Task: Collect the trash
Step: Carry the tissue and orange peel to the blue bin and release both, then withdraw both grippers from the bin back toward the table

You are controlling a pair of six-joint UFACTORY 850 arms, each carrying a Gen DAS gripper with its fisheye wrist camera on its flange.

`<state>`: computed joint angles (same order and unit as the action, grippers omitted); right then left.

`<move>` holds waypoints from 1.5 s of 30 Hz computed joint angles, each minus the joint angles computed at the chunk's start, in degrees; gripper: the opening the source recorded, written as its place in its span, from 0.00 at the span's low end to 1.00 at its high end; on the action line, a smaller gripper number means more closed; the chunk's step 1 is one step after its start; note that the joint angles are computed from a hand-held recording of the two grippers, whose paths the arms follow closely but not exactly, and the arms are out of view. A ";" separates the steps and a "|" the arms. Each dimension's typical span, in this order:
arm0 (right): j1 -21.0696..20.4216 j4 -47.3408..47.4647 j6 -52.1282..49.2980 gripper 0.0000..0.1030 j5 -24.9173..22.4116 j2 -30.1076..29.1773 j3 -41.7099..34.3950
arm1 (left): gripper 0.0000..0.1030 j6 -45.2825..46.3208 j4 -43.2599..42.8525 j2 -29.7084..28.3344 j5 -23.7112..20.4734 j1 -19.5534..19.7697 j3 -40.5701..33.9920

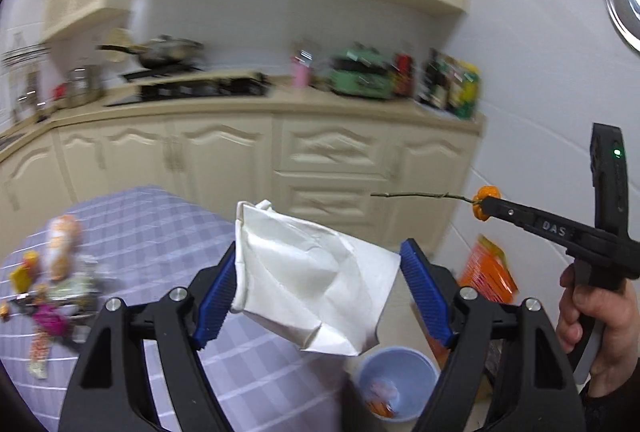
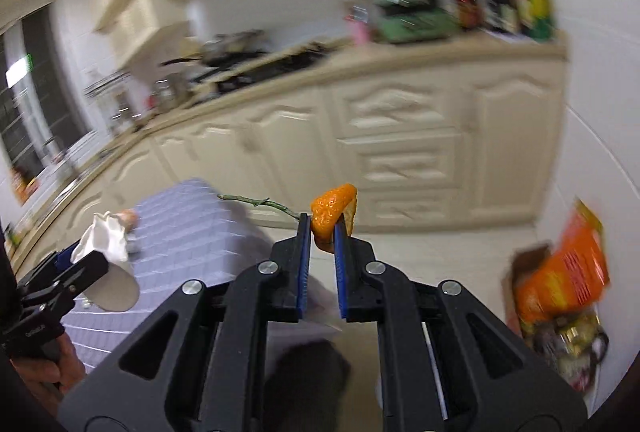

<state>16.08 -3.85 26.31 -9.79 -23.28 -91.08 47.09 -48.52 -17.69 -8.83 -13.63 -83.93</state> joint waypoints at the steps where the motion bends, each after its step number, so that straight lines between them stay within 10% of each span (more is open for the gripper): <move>1: -1.28 -1.75 2.61 0.11 -0.69 0.50 2.12 | 0.74 -1.54 2.31 -1.78 -1.17 -1.37 -1.24; 23: -12.74 51.95 -31.17 0.12 -14.94 -15.75 7.82 | 0.80 -16.74 26.22 -40.01 -31.00 -12.36 -32.60; 25: -12.96 53.25 -31.19 0.33 -15.18 -16.15 8.17 | 0.84 -20.41 29.38 -42.14 -32.72 -12.59 -35.50; 27: -12.96 54.80 -32.20 0.75 -13.55 -15.40 9.30 | 0.88 -21.15 28.64 -41.74 -32.17 -12.04 -34.96; 45: -9.77 40.33 -20.73 0.94 -9.77 -11.47 8.10 | 0.91 -19.52 24.13 -29.24 -20.32 -10.41 -22.71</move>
<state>6.32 36.47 5.58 -19.56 -34.75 -82.98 27.58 -24.39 -46.93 -29.15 -24.04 -106.64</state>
